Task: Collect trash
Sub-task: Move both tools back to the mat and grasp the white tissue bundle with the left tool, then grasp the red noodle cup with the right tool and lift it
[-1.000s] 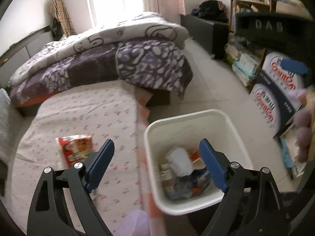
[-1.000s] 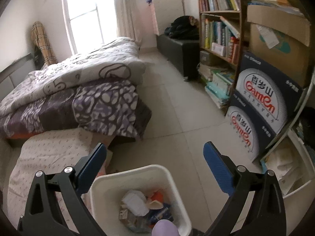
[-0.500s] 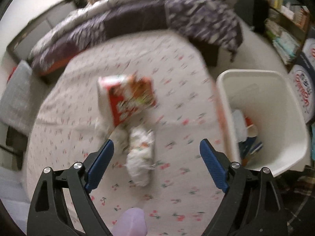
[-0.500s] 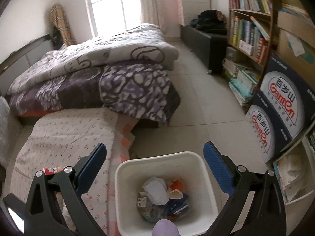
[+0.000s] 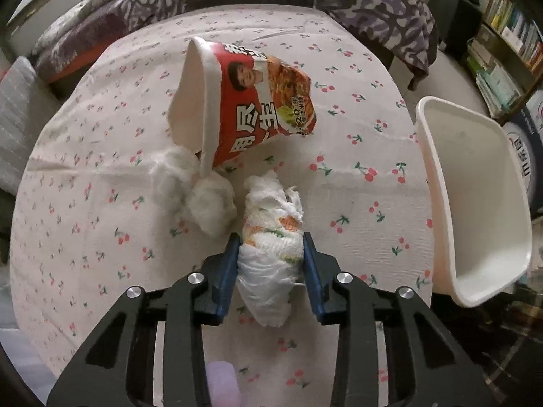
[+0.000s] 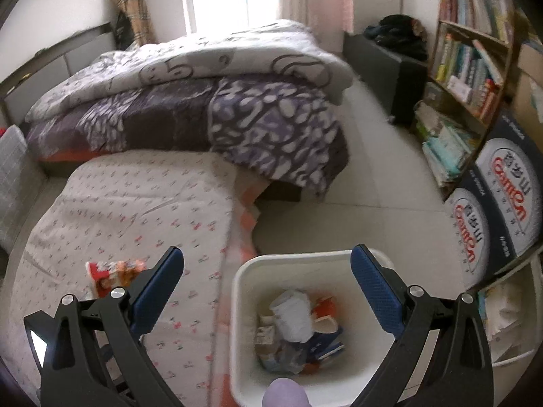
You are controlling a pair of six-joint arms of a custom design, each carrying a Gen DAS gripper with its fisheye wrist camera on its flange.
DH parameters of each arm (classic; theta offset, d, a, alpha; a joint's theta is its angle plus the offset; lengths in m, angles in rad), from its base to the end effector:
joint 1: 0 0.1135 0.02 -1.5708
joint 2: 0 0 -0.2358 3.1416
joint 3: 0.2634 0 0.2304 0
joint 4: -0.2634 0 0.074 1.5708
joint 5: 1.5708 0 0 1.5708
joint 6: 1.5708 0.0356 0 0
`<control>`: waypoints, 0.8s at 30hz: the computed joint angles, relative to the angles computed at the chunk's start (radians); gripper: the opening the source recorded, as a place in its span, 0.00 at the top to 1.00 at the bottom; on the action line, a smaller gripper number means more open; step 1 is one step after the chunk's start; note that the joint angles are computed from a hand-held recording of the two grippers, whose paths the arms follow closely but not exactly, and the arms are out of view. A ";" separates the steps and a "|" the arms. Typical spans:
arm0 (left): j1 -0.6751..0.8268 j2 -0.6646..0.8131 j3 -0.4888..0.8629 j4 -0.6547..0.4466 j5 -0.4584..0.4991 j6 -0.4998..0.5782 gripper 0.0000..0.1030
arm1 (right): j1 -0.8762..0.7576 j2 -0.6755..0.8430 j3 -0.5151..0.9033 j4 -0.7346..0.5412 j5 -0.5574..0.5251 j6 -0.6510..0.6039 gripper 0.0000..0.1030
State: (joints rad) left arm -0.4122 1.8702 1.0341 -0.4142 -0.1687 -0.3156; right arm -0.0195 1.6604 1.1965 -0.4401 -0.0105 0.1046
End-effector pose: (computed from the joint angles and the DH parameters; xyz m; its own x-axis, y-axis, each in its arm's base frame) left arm 0.2934 -0.1217 0.1104 -0.9342 0.0745 -0.3489 0.0595 0.9968 0.0537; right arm 0.3346 -0.0062 0.2163 -0.7800 0.1196 -0.6142 0.0950 0.9928 0.0728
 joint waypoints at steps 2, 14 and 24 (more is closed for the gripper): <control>0.022 -0.059 -0.051 0.008 0.006 0.017 0.67 | 0.029 0.023 0.016 -0.015 -0.014 0.009 0.07; 0.347 -0.379 -0.179 -0.066 0.064 0.102 0.67 | 0.148 0.351 0.233 -0.170 -0.401 0.314 0.07; 0.534 -0.449 -0.157 -0.106 0.136 0.159 0.67 | 0.242 0.548 0.387 -0.137 -0.456 0.511 0.07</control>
